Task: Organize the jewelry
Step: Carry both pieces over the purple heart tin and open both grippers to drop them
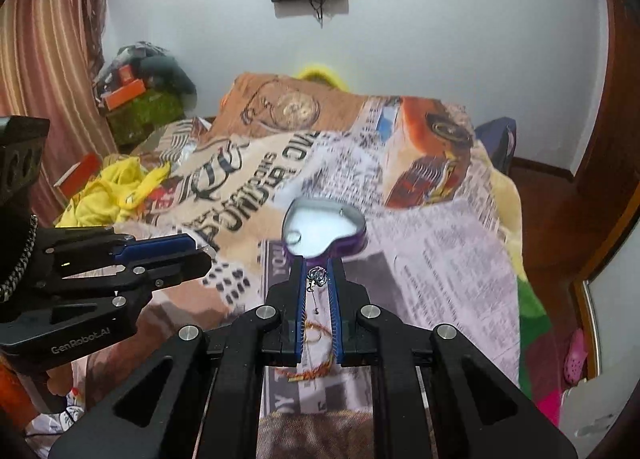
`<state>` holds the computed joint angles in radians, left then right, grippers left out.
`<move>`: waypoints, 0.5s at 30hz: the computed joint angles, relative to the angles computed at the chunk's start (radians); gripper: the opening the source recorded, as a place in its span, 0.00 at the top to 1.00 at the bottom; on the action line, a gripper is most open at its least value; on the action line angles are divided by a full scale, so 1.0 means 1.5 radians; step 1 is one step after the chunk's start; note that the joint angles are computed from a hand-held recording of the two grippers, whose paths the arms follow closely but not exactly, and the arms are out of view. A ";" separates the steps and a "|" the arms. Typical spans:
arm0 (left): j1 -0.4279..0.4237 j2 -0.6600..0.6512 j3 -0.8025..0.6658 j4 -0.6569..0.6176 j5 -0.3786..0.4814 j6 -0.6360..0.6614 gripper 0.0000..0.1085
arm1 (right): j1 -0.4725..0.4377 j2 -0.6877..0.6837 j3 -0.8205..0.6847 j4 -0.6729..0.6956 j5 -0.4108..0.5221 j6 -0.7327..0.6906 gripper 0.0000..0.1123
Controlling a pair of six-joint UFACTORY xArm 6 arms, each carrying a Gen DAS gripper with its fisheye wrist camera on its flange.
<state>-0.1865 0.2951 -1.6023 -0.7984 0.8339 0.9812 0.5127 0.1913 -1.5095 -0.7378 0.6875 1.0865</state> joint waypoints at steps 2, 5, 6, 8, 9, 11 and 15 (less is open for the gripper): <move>-0.004 0.010 -0.014 0.001 -0.006 -0.004 0.83 | -0.004 0.000 -0.003 -0.008 -0.004 0.003 0.92; -0.009 0.025 -0.038 0.004 -0.013 -0.010 0.83 | -0.010 0.005 -0.013 -0.016 -0.012 0.004 0.92; -0.011 0.031 -0.048 0.004 -0.014 -0.012 0.83 | -0.012 0.007 -0.016 -0.018 -0.013 0.003 0.92; -0.014 0.044 -0.067 0.003 -0.016 -0.016 0.83 | -0.017 0.014 -0.028 -0.022 -0.017 -0.002 0.92; -0.015 0.048 -0.074 0.003 -0.017 -0.017 0.83 | -0.020 0.016 -0.031 -0.023 -0.020 -0.004 0.92; -0.019 0.060 -0.089 0.005 -0.022 -0.020 0.83 | -0.024 0.021 -0.037 -0.024 -0.024 -0.007 0.92; -0.025 0.087 -0.123 0.016 -0.025 -0.034 0.83 | -0.032 0.033 -0.050 -0.025 -0.035 -0.013 0.92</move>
